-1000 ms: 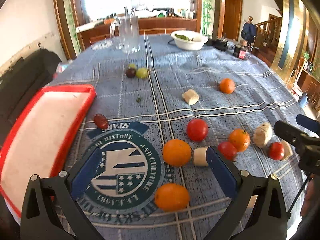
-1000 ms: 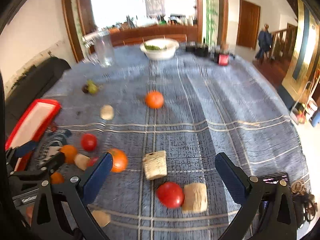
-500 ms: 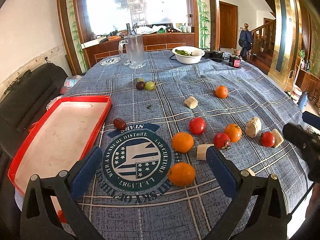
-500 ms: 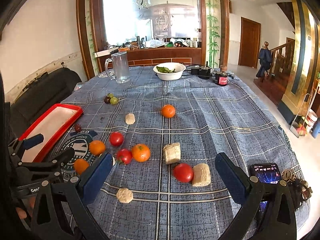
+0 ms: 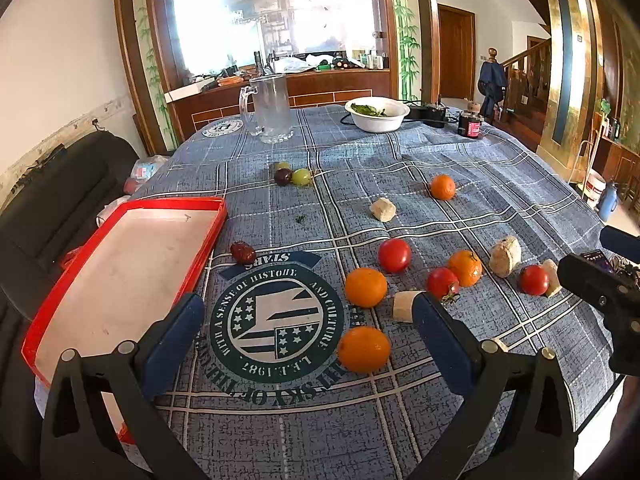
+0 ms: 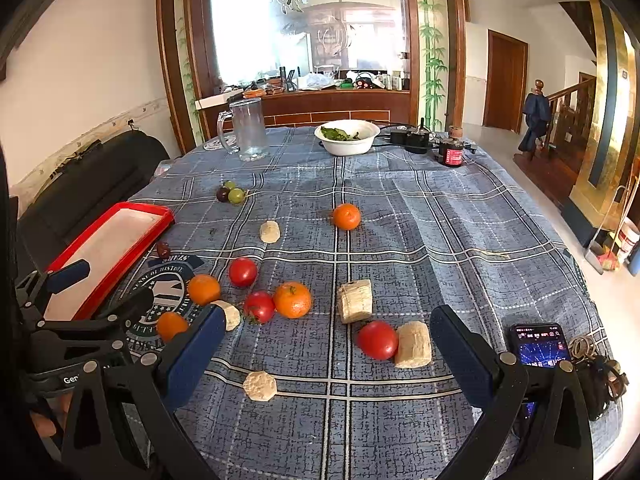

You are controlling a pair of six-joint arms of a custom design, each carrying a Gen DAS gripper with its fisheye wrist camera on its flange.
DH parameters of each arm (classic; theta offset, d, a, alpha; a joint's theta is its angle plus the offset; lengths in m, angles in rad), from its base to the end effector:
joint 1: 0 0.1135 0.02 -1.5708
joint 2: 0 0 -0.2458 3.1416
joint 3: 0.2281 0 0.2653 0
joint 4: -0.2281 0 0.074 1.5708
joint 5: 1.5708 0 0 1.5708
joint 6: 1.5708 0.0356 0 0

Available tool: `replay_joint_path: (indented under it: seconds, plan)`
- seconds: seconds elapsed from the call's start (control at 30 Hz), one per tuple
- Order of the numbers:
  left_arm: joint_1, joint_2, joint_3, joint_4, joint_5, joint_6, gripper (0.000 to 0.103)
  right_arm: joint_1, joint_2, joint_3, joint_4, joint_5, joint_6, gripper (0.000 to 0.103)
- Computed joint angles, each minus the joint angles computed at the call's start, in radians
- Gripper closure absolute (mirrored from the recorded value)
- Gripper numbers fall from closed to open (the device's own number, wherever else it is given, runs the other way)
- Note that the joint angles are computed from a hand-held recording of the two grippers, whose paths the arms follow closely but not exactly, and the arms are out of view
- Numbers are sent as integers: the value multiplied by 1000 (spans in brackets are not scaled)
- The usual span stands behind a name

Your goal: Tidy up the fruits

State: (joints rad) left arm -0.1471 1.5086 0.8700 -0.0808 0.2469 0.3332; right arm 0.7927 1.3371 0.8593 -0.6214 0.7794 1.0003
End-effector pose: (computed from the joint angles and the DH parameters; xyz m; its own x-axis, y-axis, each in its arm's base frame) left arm 0.3248 -0.0569 0.1814 -0.5100 0.3962 -0.7635 0.5194 0.8494 0.0938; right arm 0.2040 0.1714 0.1986 -0.5755 0.2690 -0.7723 0.3737 0.9265 0.0442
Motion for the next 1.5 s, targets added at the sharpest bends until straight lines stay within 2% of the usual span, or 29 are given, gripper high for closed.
replay_joint_path:
  seconds: [0.9, 1.23, 1.5]
  plan:
    - [1, -8, -10, -1, 6, -2, 0, 13, -9, 3, 0, -4, -1, 0]
    - [-4, 17, 5, -7, 7, 2, 0, -19, -22, -22, 33, -36, -20, 0]
    - [61, 127, 116, -136, 166, 33, 0, -89, -54, -80, 81, -102, -65, 0]
